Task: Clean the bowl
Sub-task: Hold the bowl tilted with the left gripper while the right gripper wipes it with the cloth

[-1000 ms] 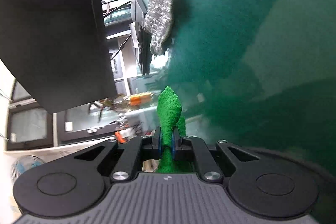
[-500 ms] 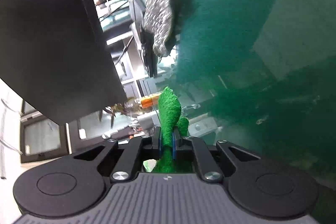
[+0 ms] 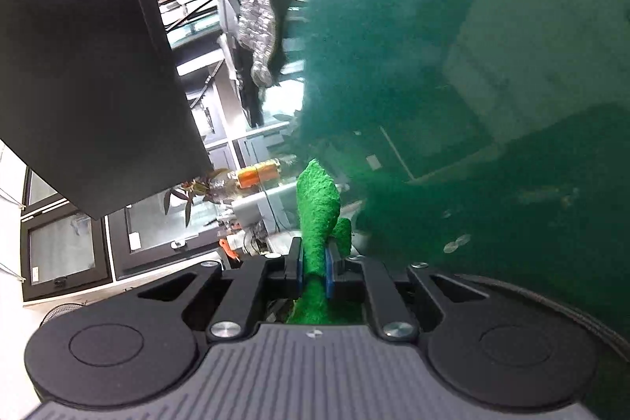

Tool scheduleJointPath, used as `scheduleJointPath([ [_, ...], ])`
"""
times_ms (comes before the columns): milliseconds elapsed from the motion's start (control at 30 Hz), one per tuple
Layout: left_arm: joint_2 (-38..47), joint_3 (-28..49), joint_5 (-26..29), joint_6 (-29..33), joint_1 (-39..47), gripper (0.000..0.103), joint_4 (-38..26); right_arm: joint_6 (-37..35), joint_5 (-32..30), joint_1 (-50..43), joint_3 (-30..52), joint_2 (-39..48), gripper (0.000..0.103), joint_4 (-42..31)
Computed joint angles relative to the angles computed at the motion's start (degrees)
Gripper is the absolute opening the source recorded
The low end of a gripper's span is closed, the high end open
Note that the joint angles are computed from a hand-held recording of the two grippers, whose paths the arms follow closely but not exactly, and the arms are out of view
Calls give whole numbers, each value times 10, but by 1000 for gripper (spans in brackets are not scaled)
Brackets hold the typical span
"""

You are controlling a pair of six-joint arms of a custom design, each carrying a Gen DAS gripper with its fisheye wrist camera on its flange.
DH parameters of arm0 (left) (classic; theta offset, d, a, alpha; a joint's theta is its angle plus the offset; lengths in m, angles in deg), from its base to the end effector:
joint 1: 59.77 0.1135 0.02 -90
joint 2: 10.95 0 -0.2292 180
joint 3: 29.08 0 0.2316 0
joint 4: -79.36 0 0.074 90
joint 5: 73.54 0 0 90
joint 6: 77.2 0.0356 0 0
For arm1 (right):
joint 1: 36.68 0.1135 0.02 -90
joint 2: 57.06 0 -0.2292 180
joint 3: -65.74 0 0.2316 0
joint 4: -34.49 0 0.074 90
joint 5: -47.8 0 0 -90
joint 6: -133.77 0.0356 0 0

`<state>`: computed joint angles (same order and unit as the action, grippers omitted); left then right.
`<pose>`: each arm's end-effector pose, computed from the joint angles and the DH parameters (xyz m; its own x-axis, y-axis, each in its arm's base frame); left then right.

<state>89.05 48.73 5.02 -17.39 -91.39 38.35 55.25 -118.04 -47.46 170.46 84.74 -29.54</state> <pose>0.2790 -0.1635 0.1546 -0.8771 -0.0388 -0.4787 -0.0039 0.9973 -0.0737 0.3689 -0.0351 0.0344 -0.8990 0.2207 0.3782 0.4166 0.1647 0.8941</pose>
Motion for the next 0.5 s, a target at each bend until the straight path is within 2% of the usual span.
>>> scheduleJointPath([
  [167, -3, -5, -5, 3, -3, 34, 4, 38, -12, 46, 51, 27, 12, 44],
  [233, -4, -7, -6, 3, -3, 35, 6, 22, -10, 52, 57, 25, 12, 34],
  [367, -4, -8, -6, 4, -4, 38, 9, -88, 1, 18, 76, 31, 12, -81],
  [500, -5, -10, 0, 6, -1, 38, 12, -206, 38, -34, 71, 37, 12, -206],
])
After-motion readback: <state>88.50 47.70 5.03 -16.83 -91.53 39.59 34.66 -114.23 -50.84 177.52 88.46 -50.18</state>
